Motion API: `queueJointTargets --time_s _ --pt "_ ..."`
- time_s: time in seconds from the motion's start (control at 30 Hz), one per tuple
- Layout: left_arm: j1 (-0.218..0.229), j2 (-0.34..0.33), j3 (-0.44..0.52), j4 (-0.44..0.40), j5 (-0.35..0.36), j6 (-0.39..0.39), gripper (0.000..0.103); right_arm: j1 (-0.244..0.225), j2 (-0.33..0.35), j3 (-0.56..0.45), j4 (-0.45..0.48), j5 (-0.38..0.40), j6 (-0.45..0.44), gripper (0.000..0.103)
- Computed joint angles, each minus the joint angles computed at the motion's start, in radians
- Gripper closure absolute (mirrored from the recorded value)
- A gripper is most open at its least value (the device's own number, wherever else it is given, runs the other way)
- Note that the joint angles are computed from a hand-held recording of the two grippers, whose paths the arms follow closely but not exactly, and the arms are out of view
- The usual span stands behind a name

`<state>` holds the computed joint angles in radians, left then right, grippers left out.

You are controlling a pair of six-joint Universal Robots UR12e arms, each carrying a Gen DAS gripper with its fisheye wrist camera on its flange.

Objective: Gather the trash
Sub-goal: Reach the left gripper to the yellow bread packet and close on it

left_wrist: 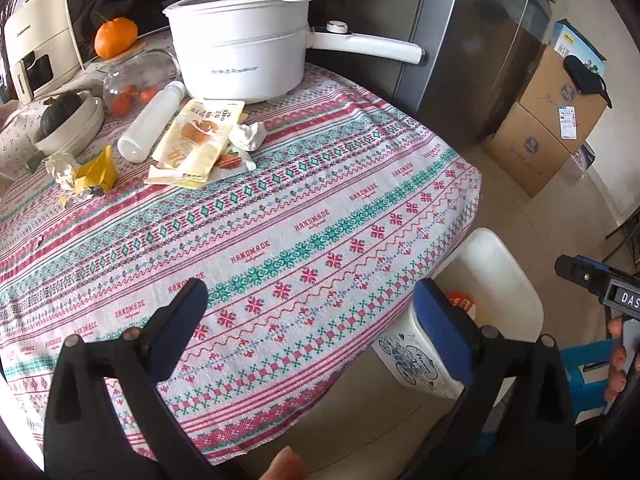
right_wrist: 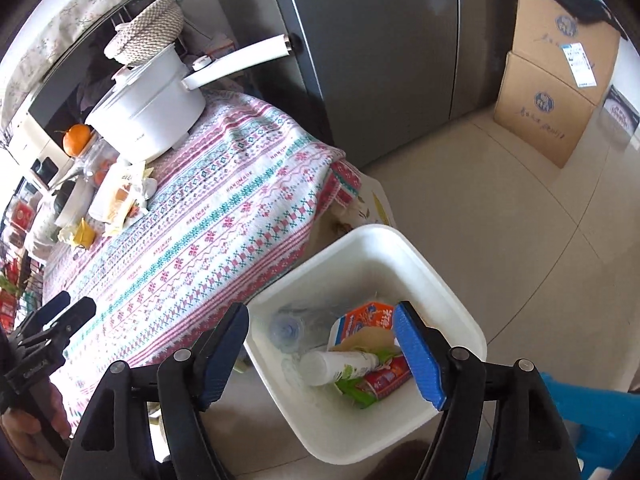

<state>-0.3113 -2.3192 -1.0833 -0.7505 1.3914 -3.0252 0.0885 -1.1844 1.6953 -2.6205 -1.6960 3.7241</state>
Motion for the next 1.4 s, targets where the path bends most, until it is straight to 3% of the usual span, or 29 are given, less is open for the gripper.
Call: queueJointTargets --time_s 0.27,0.63,0.8,0.97,1.2,1.4 --pt "0.010 -0.013 0.023 -0.004 0.007 -0.066 0.001 0.026 0.017 -0.030 -0.036 -0.047 -0.062 0.021" --pt "0.042 -0.033 0.078 -0.020 0.051 -0.113 0.001 0.039 0.048 -0.072 -0.063 -0.091 -0.072 0.019" --pt "0.065 -0.081 0.161 -0.075 0.081 -0.140 0.001 0.051 0.083 -0.117 -0.079 -0.088 -0.093 0.018" --pt "0.084 -0.151 0.261 -0.104 0.132 -0.109 0.001 0.065 0.133 -0.184 -0.052 -0.080 -0.117 0.017" --pt "0.111 -0.264 0.436 -0.230 -0.014 -0.109 0.023 0.074 0.195 -0.264 -0.009 -0.079 -0.130 0.017" --pt "0.114 -0.352 0.559 -0.243 -0.080 -0.179 0.036 0.070 0.225 -0.302 -0.001 -0.076 -0.120 0.017"
